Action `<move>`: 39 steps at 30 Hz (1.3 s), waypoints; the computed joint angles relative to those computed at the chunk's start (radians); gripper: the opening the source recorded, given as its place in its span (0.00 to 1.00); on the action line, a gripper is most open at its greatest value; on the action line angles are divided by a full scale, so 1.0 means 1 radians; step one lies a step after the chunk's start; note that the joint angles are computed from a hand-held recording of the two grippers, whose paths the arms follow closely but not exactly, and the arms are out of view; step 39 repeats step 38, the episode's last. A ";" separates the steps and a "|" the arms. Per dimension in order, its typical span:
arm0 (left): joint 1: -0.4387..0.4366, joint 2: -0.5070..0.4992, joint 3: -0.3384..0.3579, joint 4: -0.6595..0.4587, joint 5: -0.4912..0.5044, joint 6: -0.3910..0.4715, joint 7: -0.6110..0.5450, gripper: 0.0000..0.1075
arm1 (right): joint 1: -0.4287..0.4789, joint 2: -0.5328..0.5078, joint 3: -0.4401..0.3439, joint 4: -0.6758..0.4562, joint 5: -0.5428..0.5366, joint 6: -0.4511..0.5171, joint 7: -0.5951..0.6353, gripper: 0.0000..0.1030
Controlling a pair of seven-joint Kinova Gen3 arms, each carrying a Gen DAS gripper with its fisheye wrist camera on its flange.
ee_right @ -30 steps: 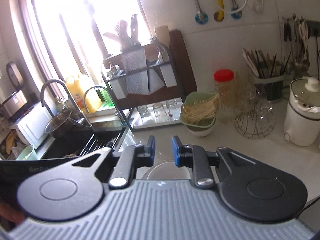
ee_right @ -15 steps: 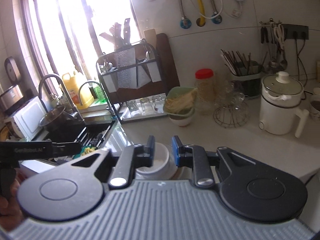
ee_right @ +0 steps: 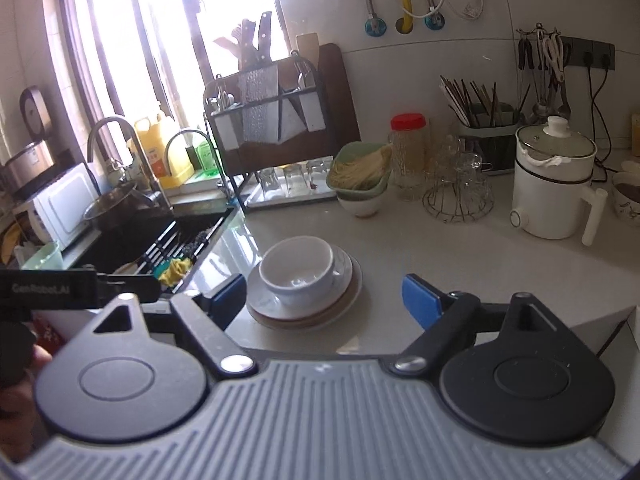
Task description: Organize plates and bowls
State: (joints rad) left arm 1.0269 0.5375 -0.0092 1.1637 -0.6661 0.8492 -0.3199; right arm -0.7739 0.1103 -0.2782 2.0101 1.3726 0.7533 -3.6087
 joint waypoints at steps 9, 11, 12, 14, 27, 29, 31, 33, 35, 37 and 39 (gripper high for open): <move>0.024 0.015 0.003 -0.017 -0.006 0.039 -0.001 0.93 | 0.006 -0.009 0.002 0.007 -0.034 -0.019 0.005 0.85; 0.023 0.018 0.005 -0.023 -0.005 0.043 -0.009 0.93 | 0.001 -0.007 -0.001 0.005 -0.030 -0.002 0.008 0.85; 0.024 0.018 0.003 -0.025 -0.007 0.045 -0.009 0.93 | 0.000 -0.006 -0.002 0.005 -0.031 0.002 0.006 0.85; 0.026 0.018 0.002 -0.027 -0.008 0.046 -0.008 0.93 | 0.001 -0.007 -0.002 0.004 -0.039 0.003 0.008 0.85; 0.026 0.024 0.002 -0.047 -0.014 0.076 -0.011 0.93 | -0.003 -0.003 -0.002 0.002 -0.046 0.021 -0.011 0.85; 0.022 0.022 0.003 -0.043 -0.007 0.071 -0.011 0.93 | -0.006 0.000 -0.002 -0.001 -0.054 0.023 -0.004 0.85; 0.019 0.020 0.004 -0.037 -0.003 0.061 -0.009 0.93 | -0.008 0.001 -0.002 -0.003 -0.060 0.026 0.000 0.85; 0.026 0.025 -0.001 -0.040 -0.014 0.066 -0.012 0.93 | -0.005 0.000 0.001 -0.004 -0.066 0.020 0.003 0.85; 0.046 0.041 -0.012 -0.064 -0.032 0.101 -0.007 0.93 | -0.004 -0.001 0.004 -0.001 -0.063 0.014 0.000 0.85; 0.043 0.045 -0.011 -0.072 -0.027 0.104 0.000 0.93 | 0.002 -0.003 0.006 -0.001 -0.065 0.004 0.005 0.85; 0.043 0.041 -0.013 -0.064 -0.028 0.092 0.010 0.93 | 0.003 -0.003 0.007 0.000 -0.062 0.002 0.006 0.85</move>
